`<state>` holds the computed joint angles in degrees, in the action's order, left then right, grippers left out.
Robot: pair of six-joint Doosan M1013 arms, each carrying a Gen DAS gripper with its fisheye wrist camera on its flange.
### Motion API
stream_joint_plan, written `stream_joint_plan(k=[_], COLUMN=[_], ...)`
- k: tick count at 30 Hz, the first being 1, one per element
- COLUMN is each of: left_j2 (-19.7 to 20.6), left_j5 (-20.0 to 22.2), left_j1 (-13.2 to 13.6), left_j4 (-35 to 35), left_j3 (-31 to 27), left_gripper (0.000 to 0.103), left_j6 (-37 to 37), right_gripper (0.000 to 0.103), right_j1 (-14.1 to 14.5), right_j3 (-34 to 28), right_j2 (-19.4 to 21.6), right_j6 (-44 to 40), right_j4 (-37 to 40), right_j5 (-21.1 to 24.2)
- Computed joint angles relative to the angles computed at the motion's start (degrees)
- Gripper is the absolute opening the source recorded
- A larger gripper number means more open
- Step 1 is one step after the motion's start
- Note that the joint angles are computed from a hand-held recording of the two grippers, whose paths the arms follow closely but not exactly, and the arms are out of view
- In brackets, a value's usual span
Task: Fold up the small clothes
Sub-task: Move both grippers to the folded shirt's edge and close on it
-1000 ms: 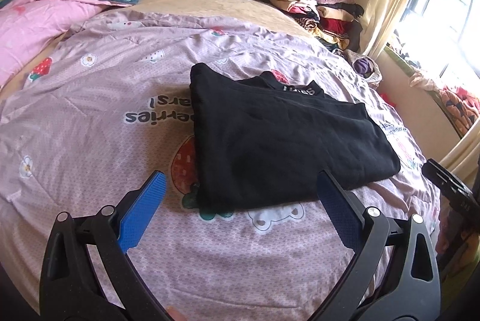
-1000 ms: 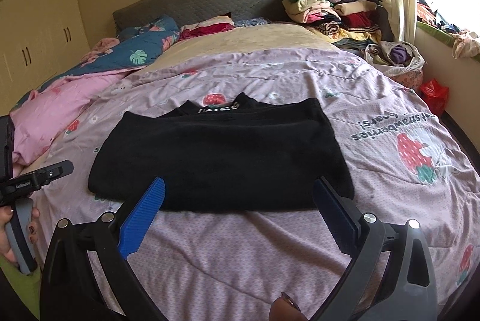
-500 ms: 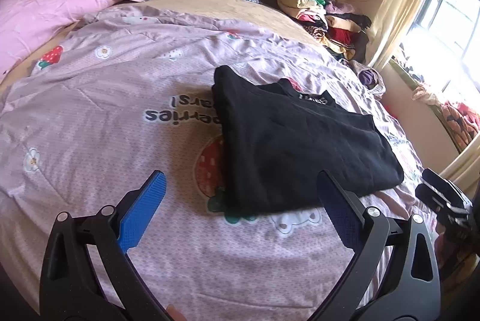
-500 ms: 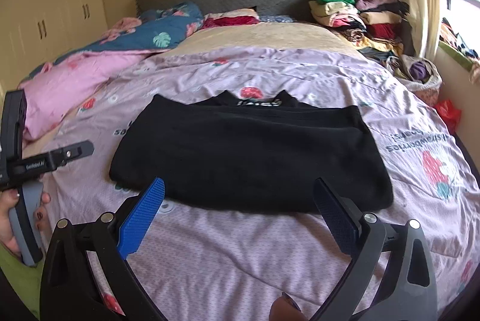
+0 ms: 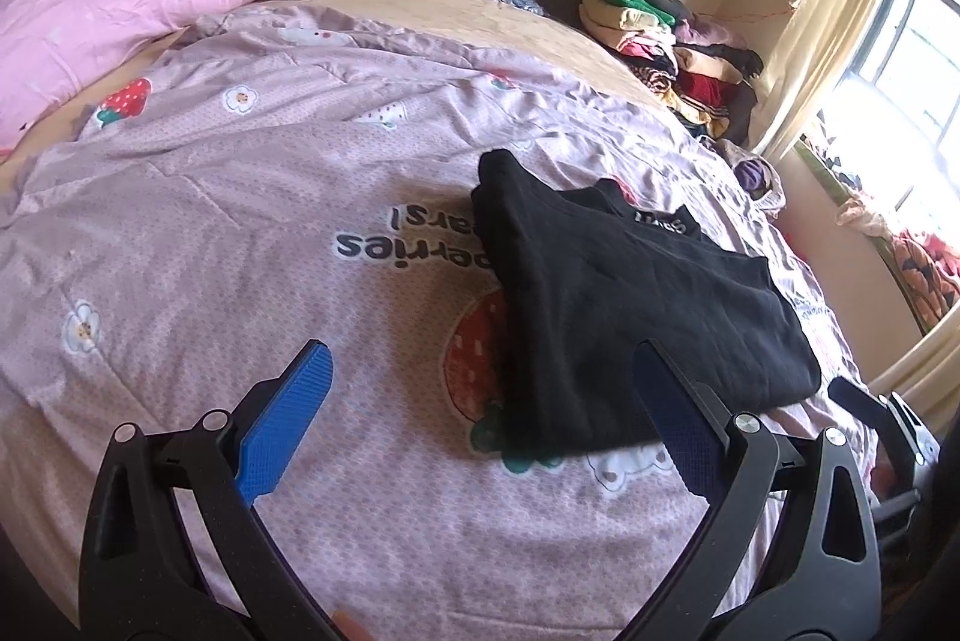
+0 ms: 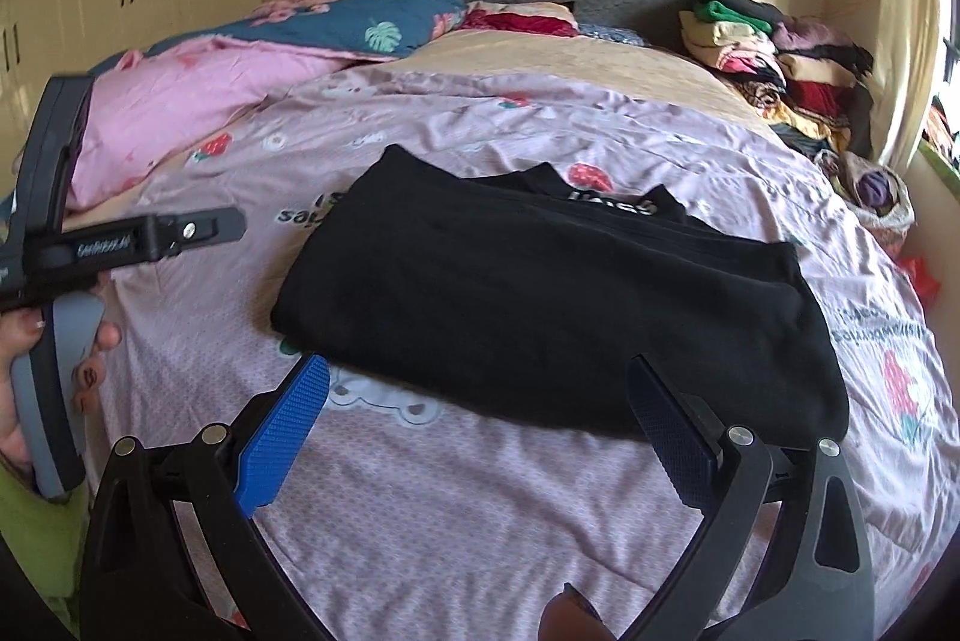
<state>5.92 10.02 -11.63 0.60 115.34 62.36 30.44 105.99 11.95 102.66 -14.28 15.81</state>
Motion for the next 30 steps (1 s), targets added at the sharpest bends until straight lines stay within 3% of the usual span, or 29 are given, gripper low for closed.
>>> stream_joint_plan(k=[9,15,30], left_j2=[1.7,3.3,9.5], left_j5=[1.1,2.4,8.7], left_j1=[1.0,1.8,2.3], left_j4=[1.8,-2.8,-4.9], left_j3=[-2.4,-4.4,-10.9], left_gripper=[0.093,0.093,0.093], left_j6=[-0.6,4.4,8.6], right_gripper=[0.098,0.098,0.098], right_j1=[2.0,3.0,3.5], right_j3=[-2.0,-3.0,-5.9], right_j2=[2.4,3.8,8.3], right_j6=[0.9,0.5,-2.1], right_j4=[-3.8,-5.9,-8.3], right_j5=[1.5,2.4,5.9])
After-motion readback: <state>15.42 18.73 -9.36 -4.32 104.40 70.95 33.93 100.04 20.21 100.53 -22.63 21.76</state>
